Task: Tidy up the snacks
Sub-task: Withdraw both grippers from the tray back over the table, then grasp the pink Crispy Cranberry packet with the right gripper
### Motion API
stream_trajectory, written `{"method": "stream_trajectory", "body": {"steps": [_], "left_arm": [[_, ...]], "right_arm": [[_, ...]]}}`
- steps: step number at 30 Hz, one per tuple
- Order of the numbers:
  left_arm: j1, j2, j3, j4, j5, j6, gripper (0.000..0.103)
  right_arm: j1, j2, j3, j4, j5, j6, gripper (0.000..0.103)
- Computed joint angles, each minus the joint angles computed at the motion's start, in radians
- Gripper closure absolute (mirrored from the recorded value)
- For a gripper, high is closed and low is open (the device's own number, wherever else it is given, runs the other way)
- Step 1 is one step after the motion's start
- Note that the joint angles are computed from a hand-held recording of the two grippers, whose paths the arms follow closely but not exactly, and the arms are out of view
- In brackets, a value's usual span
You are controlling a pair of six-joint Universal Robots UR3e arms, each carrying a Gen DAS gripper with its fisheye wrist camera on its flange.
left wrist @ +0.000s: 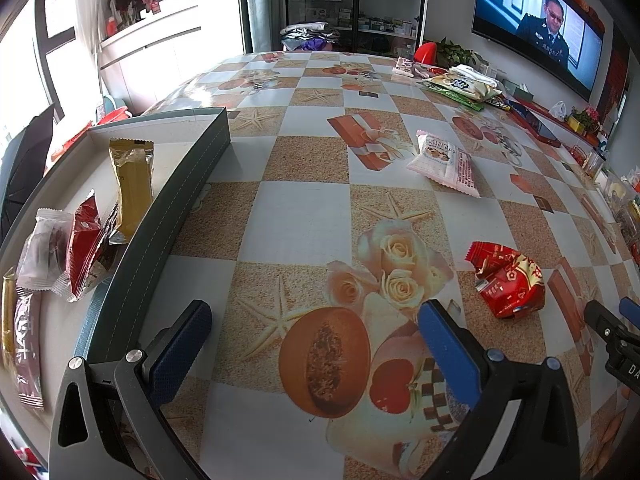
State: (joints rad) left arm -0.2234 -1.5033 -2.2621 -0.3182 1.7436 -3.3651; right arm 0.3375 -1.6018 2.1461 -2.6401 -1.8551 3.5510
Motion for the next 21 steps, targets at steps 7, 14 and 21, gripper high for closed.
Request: {"method": "stream_trajectory", "body": {"steps": [7,14,21], "left_arm": [[0.001,0.001,-0.002,0.002,-0.001,0.000,0.000],[0.001,0.001,-0.004,0.004,-0.001,0.000,0.000],[0.002,0.009,-0.006,0.000,-0.005,0.003,0.000]], "right_arm": [[-0.002,-0.010,-0.011,0.034,0.007,0.003,0.000],[-0.040,0.098,-0.293,0.345,0.162,-0.052,0.000],[-0.068,0.418,-0.727,0.457,0.375,-0.011,0.000]]}}
